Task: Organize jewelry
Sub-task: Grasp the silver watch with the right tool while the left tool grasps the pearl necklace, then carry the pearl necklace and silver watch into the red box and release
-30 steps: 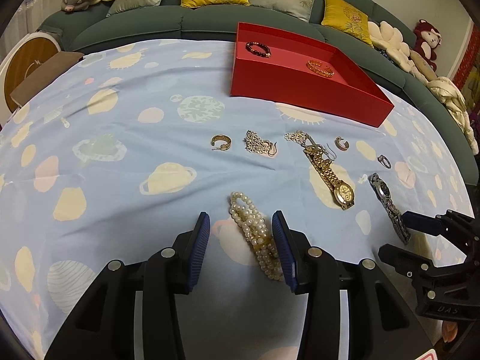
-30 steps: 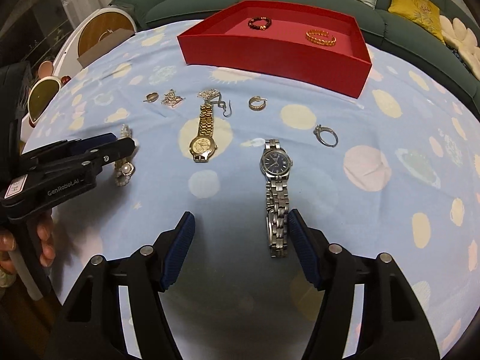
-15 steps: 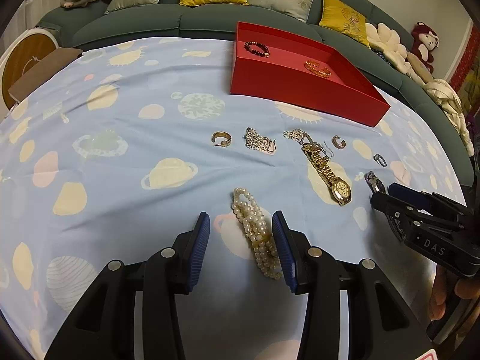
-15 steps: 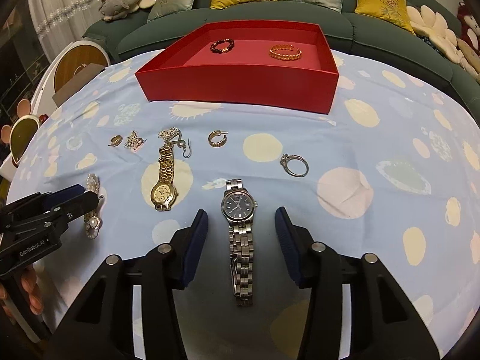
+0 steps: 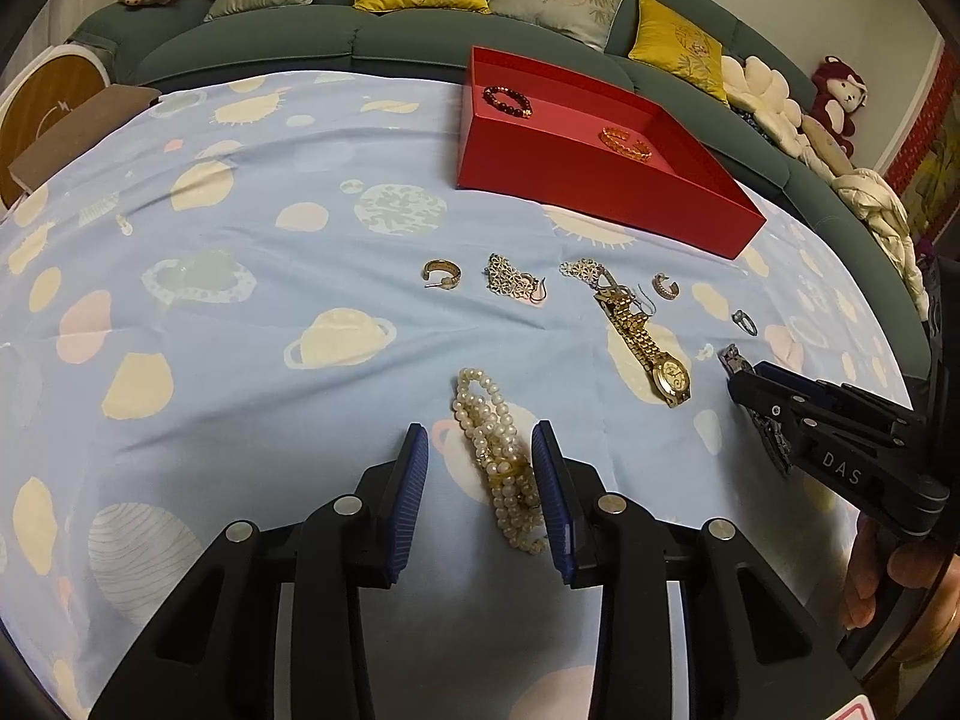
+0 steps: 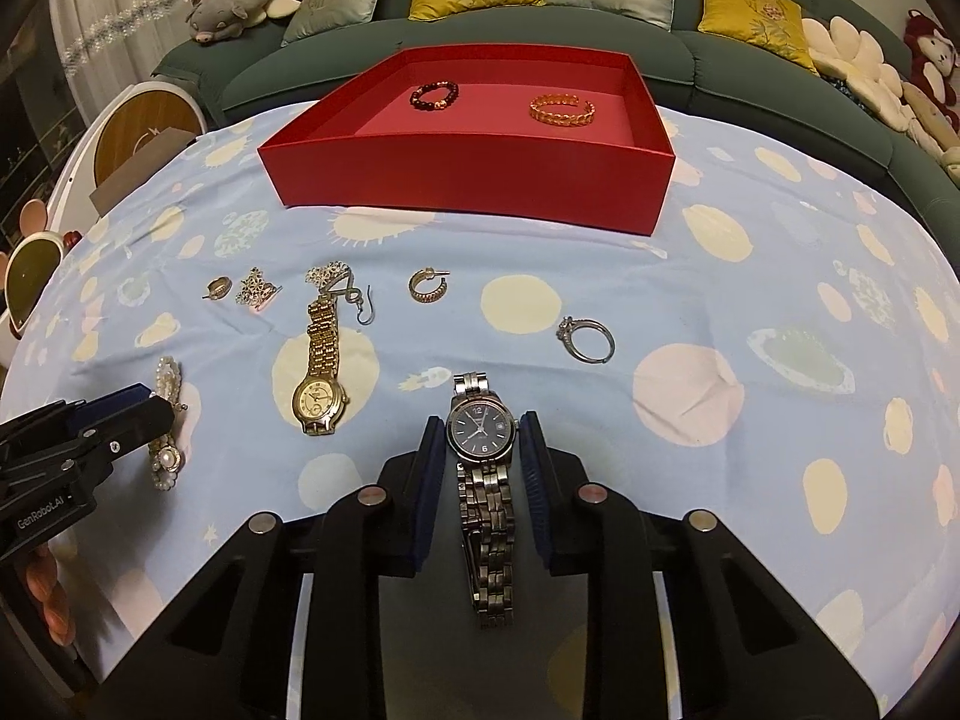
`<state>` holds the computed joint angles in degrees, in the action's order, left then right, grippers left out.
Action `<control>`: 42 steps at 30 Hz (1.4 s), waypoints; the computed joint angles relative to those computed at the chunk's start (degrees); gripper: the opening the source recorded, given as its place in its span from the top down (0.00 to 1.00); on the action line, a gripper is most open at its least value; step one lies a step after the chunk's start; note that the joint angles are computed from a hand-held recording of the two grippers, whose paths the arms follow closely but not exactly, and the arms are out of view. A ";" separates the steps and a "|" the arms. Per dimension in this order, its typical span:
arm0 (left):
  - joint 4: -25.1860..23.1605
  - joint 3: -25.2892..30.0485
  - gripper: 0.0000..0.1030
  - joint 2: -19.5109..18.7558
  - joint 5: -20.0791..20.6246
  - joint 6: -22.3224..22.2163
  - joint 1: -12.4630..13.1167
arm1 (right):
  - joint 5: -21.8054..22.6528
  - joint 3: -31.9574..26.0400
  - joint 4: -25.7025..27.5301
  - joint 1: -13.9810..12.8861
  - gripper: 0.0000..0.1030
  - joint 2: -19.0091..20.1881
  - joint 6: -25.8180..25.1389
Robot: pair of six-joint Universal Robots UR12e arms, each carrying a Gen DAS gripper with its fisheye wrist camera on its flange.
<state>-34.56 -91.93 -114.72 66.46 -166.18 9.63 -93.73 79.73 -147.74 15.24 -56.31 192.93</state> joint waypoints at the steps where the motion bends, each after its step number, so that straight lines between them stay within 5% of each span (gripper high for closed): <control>1: 0.02 0.02 0.68 -0.03 -0.34 -0.09 0.03 | 0.05 0.09 -0.03 -0.03 0.76 -0.07 0.24; 6: 0.83 -0.45 0.68 0.18 0.99 1.67 -0.90 | 0.10 0.45 -0.28 -0.15 0.76 -0.32 0.81; 12: 2.62 -1.05 0.88 0.24 3.13 3.51 -1.92 | 0.33 1.52 -1.49 -0.46 0.76 -1.02 1.48; 42: 8.24 0.35 0.88 1.19 -4.71 -2.13 -0.79 | -3.51 4.26 -16.56 0.29 0.76 -2.91 -0.41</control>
